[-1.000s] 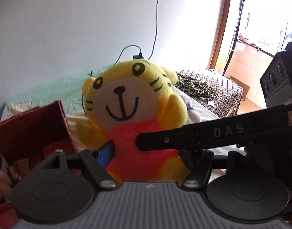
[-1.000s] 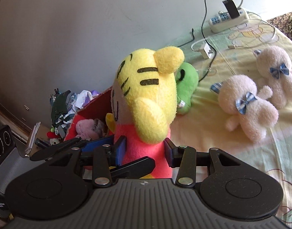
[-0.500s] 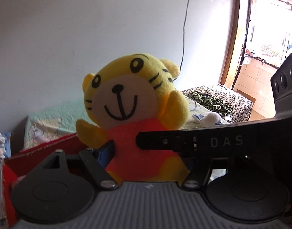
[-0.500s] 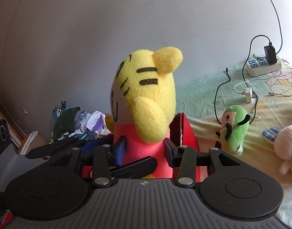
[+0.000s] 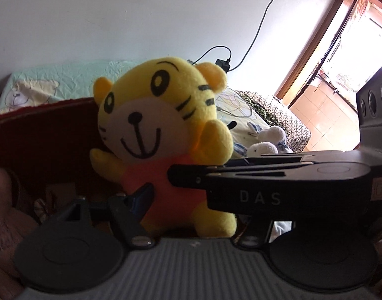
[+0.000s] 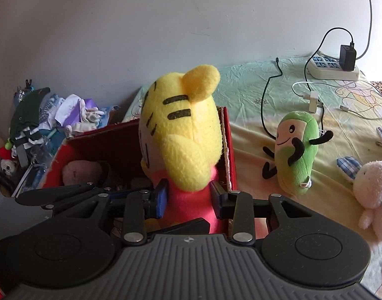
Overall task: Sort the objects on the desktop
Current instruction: 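Lower the tiger plush into the red box and open both grippers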
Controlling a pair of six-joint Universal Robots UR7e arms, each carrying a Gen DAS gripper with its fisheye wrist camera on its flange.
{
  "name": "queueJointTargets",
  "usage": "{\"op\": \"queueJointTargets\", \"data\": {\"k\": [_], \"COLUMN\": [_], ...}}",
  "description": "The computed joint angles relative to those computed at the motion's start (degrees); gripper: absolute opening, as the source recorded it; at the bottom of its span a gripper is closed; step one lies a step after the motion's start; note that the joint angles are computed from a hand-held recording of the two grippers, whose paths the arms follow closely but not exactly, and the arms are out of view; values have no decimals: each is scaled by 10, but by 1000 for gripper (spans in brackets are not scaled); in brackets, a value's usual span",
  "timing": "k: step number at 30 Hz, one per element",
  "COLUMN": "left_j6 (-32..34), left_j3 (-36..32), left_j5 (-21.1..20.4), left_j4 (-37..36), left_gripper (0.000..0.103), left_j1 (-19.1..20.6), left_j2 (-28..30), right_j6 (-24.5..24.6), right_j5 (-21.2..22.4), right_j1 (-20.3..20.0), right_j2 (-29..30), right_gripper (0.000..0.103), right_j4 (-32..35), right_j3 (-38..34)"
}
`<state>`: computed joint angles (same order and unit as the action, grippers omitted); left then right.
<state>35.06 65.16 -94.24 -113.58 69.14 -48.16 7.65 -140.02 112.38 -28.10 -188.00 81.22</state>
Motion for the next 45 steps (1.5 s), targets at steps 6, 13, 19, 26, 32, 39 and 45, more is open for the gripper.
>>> {"op": "queueJointTargets", "data": {"k": [6,13,19,26,32,39,45], "left_j6": [13,-7,-13,-30,-11,-29,-54], "left_j3": [-1,-25,-27,-47,-32,-33,-56], "left_j5": [-18,-1,-2,1,-2,16,18], "left_j4": [20,35,23,39,54,43,56], "left_gripper": [65,66,66,66,67,66,66], "left_j1": [5,10,13,12,10,9,14], "left_j2": [-7,10,8,25,15,21,30], "right_j6": [66,104,-36,-246,-169,-105,-71], "right_j5": [-25,-14,-29,-62,-58,-90,-73], "right_j1": [13,5,18,14,15,12,-3], "right_j2": [-19,-24,7,91,72,66,65], "right_gripper": [37,43,65,73,50,50,53], "right_j4": [92,145,-30,-149,-59,71,82], "right_j3": [1,-14,-24,-147,-132,-144,-142]}}
